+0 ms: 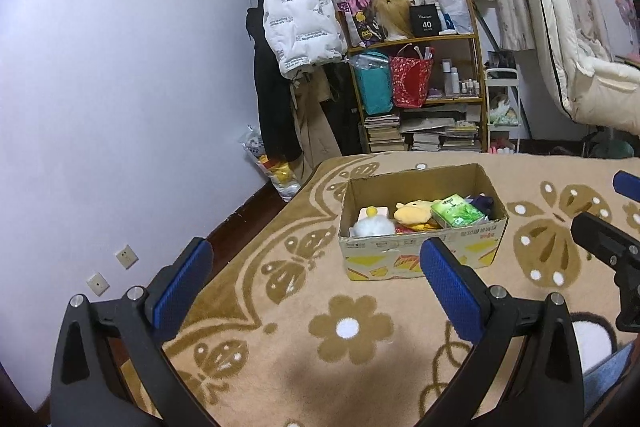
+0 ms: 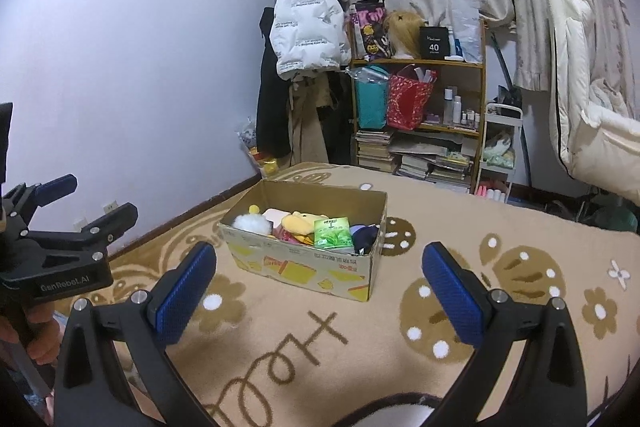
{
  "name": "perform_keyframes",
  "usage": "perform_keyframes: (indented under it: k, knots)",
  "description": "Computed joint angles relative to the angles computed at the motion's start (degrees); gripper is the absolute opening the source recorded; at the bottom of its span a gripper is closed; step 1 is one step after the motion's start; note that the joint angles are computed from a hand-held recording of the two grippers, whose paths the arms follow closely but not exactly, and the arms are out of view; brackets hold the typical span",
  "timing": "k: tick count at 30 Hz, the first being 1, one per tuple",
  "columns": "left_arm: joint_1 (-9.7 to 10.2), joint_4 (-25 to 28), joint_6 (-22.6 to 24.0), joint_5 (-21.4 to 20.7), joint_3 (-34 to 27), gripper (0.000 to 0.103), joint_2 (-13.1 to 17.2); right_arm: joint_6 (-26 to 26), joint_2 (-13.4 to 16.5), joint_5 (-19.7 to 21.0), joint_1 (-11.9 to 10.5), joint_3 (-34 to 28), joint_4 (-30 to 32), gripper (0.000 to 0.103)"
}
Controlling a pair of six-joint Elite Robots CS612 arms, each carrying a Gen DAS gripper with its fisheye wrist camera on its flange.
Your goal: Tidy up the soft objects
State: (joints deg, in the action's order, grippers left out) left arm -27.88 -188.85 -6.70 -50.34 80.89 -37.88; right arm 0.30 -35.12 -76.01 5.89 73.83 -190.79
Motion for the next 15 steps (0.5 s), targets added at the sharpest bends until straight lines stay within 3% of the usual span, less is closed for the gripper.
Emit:
perform_keyframes:
  k: [15]
  knots:
    - [0.04,1.3,0.5,-0.5,-1.1,0.103,0.5,1.7,0.7,0.2,-0.2,-0.5,-0.5,0.103]
